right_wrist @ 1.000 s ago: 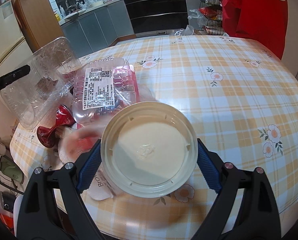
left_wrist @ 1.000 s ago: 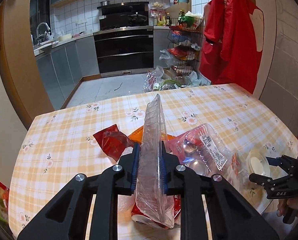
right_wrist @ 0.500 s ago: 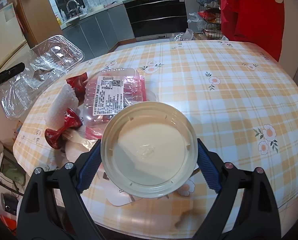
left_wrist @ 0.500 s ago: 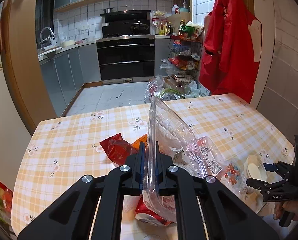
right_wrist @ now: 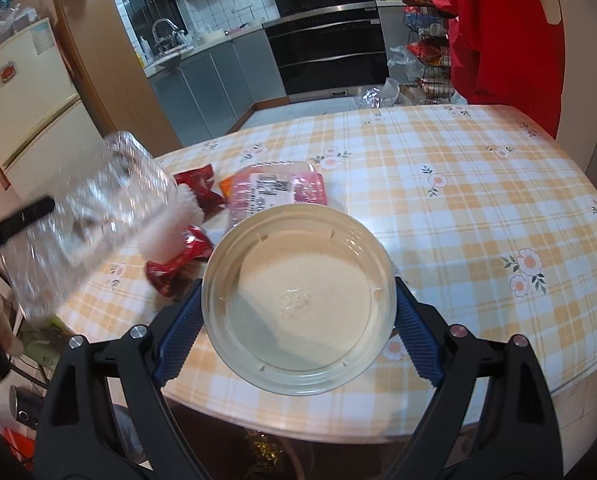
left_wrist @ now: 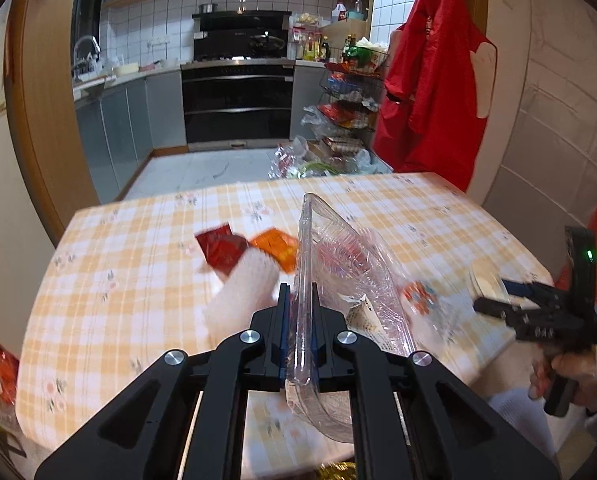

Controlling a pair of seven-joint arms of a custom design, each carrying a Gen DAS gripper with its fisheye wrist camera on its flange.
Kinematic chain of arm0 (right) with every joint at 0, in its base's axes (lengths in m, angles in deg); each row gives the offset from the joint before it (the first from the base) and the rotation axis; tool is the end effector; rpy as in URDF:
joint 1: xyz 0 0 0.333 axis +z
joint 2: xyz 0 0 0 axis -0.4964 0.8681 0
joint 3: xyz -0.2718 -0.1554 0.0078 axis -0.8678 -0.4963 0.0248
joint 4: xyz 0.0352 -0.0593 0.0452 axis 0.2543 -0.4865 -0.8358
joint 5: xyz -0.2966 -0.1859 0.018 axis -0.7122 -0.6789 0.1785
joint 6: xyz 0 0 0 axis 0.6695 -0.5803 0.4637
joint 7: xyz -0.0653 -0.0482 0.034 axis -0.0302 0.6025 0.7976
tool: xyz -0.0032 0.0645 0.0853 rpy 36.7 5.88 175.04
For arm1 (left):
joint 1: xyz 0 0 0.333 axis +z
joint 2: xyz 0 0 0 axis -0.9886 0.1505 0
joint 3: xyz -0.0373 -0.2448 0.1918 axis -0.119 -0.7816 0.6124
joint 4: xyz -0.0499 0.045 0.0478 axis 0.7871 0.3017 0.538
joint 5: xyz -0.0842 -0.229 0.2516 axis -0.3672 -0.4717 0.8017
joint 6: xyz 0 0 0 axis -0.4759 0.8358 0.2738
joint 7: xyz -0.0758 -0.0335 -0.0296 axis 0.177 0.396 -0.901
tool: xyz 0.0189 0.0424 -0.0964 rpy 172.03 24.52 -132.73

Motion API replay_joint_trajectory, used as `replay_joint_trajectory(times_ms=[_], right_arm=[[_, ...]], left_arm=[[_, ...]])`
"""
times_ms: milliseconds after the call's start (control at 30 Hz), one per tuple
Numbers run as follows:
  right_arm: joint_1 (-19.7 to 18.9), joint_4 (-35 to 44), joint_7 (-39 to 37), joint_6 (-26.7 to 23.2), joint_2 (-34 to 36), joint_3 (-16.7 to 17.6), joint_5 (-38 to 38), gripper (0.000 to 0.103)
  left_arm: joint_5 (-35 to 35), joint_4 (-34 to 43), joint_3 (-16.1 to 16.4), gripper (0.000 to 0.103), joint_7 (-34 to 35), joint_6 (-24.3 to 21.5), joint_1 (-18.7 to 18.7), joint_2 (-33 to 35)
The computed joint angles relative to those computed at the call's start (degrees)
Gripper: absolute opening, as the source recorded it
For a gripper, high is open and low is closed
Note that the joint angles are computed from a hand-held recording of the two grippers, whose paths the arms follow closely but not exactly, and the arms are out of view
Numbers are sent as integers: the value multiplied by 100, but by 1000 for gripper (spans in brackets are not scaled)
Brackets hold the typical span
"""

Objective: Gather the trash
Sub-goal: 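Grasp the clear plastic tray with the left tool and lift it, then drop the clear tray into the bin with the left tool while the right tool drops the lid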

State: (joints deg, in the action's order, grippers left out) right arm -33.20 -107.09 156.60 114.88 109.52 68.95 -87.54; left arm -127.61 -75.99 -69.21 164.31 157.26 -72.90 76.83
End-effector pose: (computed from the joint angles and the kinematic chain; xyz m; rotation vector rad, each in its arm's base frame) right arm 0.5865 0.0826 0.3612 -1.5327 1.8133 -0.4805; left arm 0.6467 -0.1163 0.4388 -1.3210 2.1612 -1.0938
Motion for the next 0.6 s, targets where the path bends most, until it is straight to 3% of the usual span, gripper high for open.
replay_joint_trajectory(times_ms=[133, 233, 433, 500, 600], right_arm=[[47, -366, 113, 174, -308, 66, -28, 87], [92, -676, 294, 320, -567, 106, -140, 87], [405, -1192, 774, 516, -1020, -100, -321, 87], [537, -1318, 923, 584, -1131, -213, -386, 87], [1042, -1527, 834, 699, -1322, -592, -157, 87]], left_arm=[[-863, -784, -454, 8, 792, 29, 522, -519], [-1605, -1272, -551, 8, 1379, -134, 721, -914], [-2934, -2178, -356, 8, 2440, -898, 906, -1778], [-3003, -2443, -206, 8, 2641, -1076, 833, -2007], [-2969, -2841, 23, 8, 2876, -1239, 674, -2293]])
